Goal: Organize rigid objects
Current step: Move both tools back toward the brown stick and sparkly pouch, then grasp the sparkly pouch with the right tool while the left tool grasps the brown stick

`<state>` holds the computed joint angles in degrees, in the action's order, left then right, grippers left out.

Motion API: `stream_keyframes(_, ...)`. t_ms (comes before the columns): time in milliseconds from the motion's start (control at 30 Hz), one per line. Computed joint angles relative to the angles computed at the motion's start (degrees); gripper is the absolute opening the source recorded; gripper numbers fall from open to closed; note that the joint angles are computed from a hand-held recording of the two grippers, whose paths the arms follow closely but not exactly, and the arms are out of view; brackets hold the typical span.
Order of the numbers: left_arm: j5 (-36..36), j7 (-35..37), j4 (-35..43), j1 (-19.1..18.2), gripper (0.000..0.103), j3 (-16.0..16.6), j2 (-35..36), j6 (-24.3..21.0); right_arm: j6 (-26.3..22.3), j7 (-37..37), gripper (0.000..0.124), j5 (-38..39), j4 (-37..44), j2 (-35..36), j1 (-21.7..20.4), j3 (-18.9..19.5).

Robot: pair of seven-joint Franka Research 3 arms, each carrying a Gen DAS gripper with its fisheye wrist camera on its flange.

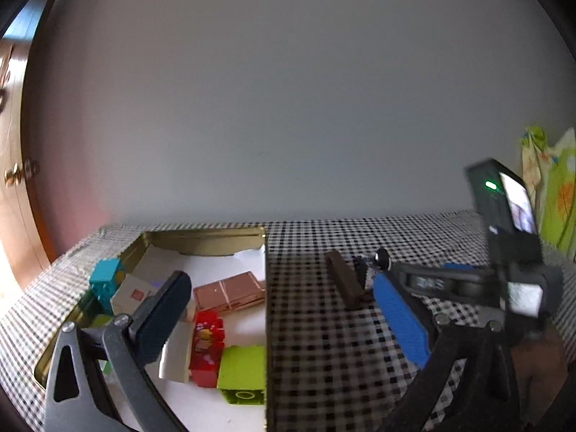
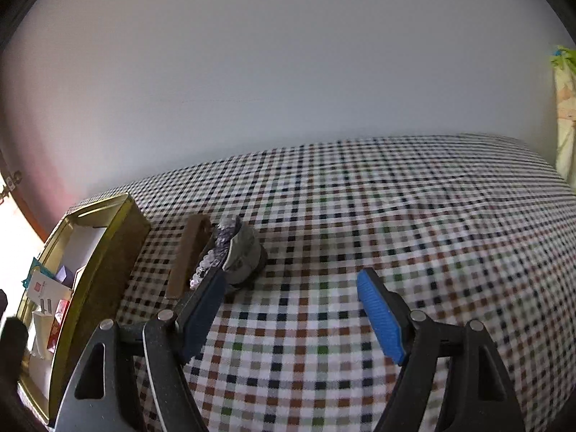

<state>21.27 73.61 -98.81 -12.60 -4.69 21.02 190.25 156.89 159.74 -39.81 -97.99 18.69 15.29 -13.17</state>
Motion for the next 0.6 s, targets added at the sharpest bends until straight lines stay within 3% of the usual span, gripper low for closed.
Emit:
stream_keyframes(67, -0.8, -0.2, 0.1, -3.0, 0.103, 3.4, 0.0, 0.3, 1.1, -2.9, 0.077, 2.7, 1.4, 1.3, -1.2, 1.1)
stream_keyframes(233, -1.5, -1.4, 0.8, -1.0, 0.103, 1.5, 0.4, -1.5, 1.8, -13.6, 0.077, 14.0, 6.2, 5.6, -4.2, 4.0)
stream_keyframes(367, -1.2, -2.3, 0.8, -1.6, 0.103, 2.3, 0.3, -1.8, -0.5, -23.5, 0.077, 23.4, 12.1, 10.0, -6.7, 7.1)
stream_keyframes(533, -0.4, -3.6, 1.6, -4.8, 0.103, 5.8, 0.6, -2.8, -5.9, -28.8, 0.075, 25.4, 16.9, 12.6, -3.8, 4.1)
stream_keyframes(600, 0.1, -4.1, 2.1, -5.3, 0.103, 6.2, 0.9, -3.3, -5.0, -32.2, 0.07, 27.1, 15.4, 11.6, -4.0, 4.7)
